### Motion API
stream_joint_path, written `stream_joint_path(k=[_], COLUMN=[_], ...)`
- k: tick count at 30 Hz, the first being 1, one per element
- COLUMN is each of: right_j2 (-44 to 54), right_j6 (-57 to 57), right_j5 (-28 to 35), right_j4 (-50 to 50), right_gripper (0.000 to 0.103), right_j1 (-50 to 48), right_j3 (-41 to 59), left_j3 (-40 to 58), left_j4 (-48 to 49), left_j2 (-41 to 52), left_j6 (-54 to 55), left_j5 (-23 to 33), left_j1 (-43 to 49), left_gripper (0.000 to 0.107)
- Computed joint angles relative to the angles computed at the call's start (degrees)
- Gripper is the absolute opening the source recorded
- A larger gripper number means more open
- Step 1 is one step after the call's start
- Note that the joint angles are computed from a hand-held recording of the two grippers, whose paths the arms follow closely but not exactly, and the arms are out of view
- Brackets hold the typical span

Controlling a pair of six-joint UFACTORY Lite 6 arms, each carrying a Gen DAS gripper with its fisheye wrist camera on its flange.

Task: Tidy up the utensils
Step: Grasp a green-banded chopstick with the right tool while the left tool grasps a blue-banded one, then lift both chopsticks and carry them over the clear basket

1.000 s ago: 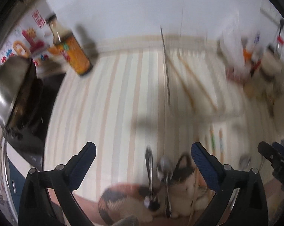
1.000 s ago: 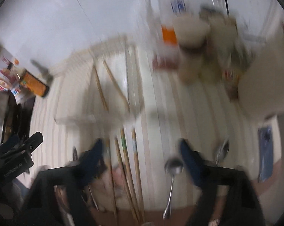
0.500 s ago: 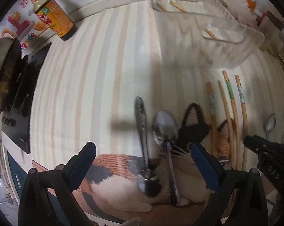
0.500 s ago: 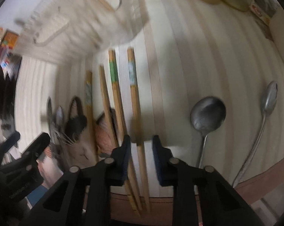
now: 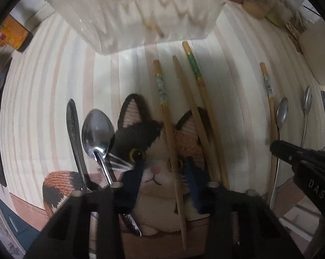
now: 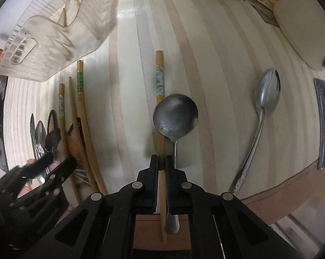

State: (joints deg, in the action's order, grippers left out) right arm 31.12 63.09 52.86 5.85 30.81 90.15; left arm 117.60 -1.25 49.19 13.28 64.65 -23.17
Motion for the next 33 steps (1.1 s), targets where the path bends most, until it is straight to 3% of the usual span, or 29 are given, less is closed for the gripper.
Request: stream_joint_path(k=[2,3,18,33], right_j2=[-1.23,-1.41,0.54,6.5], right_j6=[-0.98,-1.75,-2.58,-2.31], right_j5=[-0.17,0.01,3.13,5.73], right_j4=[0.16,0.27,1.49,2.35], right_gripper=[0.006,0.006,0.006,0.007], right_j1=[-0.4,-0.99,3.73,5.0], right_j3=[-1.41,-1.55,1.55,8.74], left_j3=[-0.8,-0.94,-10.3,-5.35], left_j4=[0.21,0.11,-0.09,0.47], left_j2=[-0.49,-0.54,-6.31,-3.16], left_j6=[0.01,0.18,2.77,2.28], left_j5=[-0.34,-0.22,-2.22,-0.1], left_j1=[0.02,0.34,5.84,5.84], left_gripper=[0.006,0.005,0.005,0.006])
